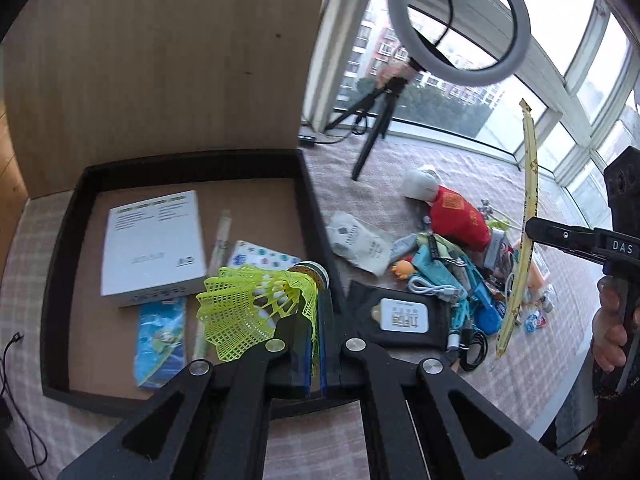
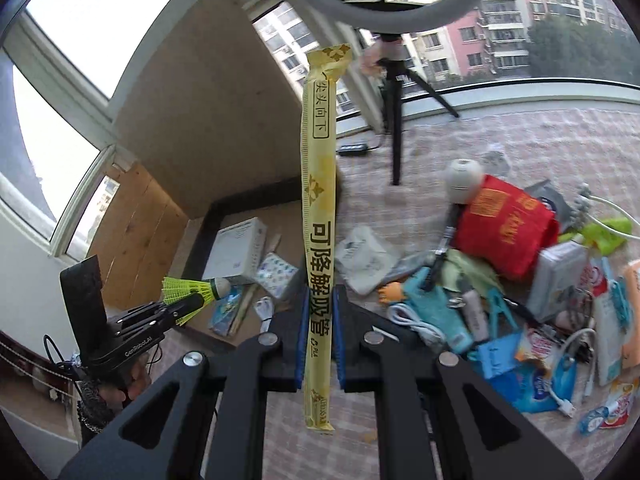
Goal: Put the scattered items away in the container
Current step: 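Carry the stick packet and shuttlecock into the black tray and open both grippers, then move both grippers back from the tray to the item pile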
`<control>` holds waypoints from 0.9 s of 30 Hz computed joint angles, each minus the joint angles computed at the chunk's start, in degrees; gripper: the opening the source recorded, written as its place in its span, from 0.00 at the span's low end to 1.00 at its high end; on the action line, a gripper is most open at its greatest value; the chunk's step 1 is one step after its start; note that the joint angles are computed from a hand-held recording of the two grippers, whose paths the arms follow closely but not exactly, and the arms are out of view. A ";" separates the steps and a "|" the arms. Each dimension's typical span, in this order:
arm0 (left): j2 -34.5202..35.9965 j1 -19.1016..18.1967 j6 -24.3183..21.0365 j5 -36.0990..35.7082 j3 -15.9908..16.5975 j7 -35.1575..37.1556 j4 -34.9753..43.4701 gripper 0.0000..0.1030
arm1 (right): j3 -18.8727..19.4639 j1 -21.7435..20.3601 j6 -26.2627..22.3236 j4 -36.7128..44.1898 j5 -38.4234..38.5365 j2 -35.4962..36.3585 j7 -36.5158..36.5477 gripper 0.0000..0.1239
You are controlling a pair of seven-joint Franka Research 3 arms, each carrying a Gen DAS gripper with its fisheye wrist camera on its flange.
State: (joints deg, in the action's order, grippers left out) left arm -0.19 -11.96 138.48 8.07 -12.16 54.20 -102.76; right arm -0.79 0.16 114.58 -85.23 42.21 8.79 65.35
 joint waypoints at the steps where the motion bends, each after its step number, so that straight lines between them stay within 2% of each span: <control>1: -1.67 0.41 0.00 1.07 0.42 -1.60 -1.90 0.02 | 0.73 0.80 -0.11 0.90 -0.10 0.56 -0.04 0.09; 5: -7.53 2.62 0.00 3.64 1.70 -6.82 -8.41 0.02 | 3.16 4.24 -0.56 5.42 -1.60 4.06 1.68 0.09; 9: -10.68 4.64 -1.45 6.01 2.19 -9.86 -11.43 0.02 | 4.77 7.58 -0.23 9.56 -5.25 7.55 3.80 0.09; 10: -11.03 5.20 -1.62 7.67 1.94 -11.20 -11.73 0.11 | 5.03 8.51 0.41 10.17 -6.78 8.05 3.60 0.12; 11: -11.12 5.66 -2.58 9.17 1.70 -12.24 -11.58 0.23 | 4.94 9.82 1.45 10.60 -9.76 8.38 4.03 0.22; 12: -11.02 6.04 -4.17 10.65 1.36 -13.50 -11.08 0.54 | 4.72 11.07 2.71 10.66 -12.86 8.44 4.64 0.28; 13: -11.16 6.34 -4.74 12.34 1.04 -14.86 -11.05 0.69 | 4.81 11.48 3.94 10.43 -13.88 8.38 4.12 0.36; 14: -11.47 6.47 -4.44 13.69 0.92 -15.56 -11.36 0.69 | 5.03 11.61 5.27 9.62 -13.96 7.90 3.28 0.39; 17: -12.07 6.63 -3.80 15.63 0.86 -17.42 -11.79 0.67 | 4.98 11.53 6.54 9.26 -14.33 7.44 3.01 0.40; 19: -12.54 6.37 -1.79 14.44 1.39 -17.48 -12.46 0.60 | 4.72 10.94 7.33 8.47 -13.97 6.70 2.70 0.40; 27: -9.35 3.87 -0.07 13.04 -0.17 -14.94 -8.59 0.60 | 1.68 7.57 14.67 -2.88 -14.89 -1.14 0.31 0.40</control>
